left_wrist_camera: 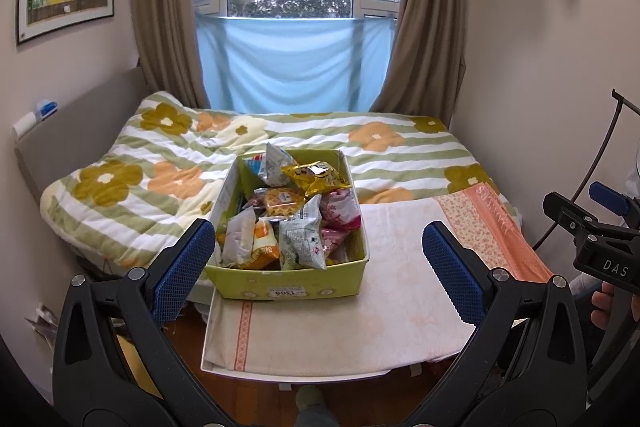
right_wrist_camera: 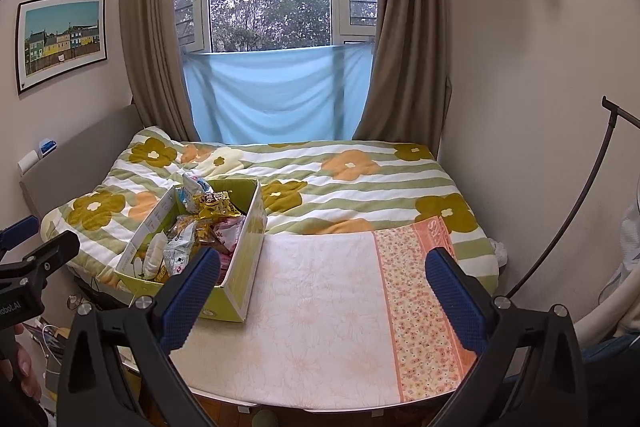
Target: Organize snacks
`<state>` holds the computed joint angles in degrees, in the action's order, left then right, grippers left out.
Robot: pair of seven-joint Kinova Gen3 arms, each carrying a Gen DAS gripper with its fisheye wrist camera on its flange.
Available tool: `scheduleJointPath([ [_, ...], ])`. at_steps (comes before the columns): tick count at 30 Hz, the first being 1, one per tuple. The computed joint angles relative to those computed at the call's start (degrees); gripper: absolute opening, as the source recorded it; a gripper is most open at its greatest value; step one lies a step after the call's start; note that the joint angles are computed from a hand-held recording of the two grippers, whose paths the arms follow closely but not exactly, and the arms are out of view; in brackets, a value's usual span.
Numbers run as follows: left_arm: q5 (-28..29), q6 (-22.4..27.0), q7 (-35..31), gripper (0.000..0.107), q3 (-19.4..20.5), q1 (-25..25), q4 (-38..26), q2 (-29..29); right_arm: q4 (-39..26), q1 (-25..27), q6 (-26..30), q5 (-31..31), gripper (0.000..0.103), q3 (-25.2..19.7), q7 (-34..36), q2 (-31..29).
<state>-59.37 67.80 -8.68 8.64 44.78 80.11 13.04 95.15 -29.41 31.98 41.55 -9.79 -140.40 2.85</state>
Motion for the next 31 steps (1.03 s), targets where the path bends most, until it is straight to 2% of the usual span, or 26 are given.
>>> scheduleJointPath([
  [15, 0.63, 0.42, -0.48, 0.103, 0.01, -0.16, -0.61, 0.27, -0.39, -0.2, 0.09, -0.23, 0.102, 0.26, 0.04, 0.32],
  [17, -0.29, -0.51, 0.76, 0.103, -0.18, 0.11, 0.3, -0.08, -0.46, -0.24, 0.24, -0.27, 0.102, 0.23, 0.11, 0.35],
  [21, -2.04, 1.61, 1.71, 0.103, -0.05, 1.23, -0.26, 0.65, -0.55, -0.14, 0.3, -0.77, 0.102, 0.35, 0.76, 0.45],
  [27, 0.29, 1.35, 0.34, 0.103, -0.1, 0.8, -1.59, 0.94, -0.22, 0.25, -0.44, -1.51, 0.102, 0.55, 1.52, 0.34],
  [31, 0.17, 0.53, 1.87, 0.103, -0.22, 0.96, -0.55, 0.35, -0.37, 0.62, -0.9, -2.54, 0.102, 0.58, 2.66, 0.31],
])
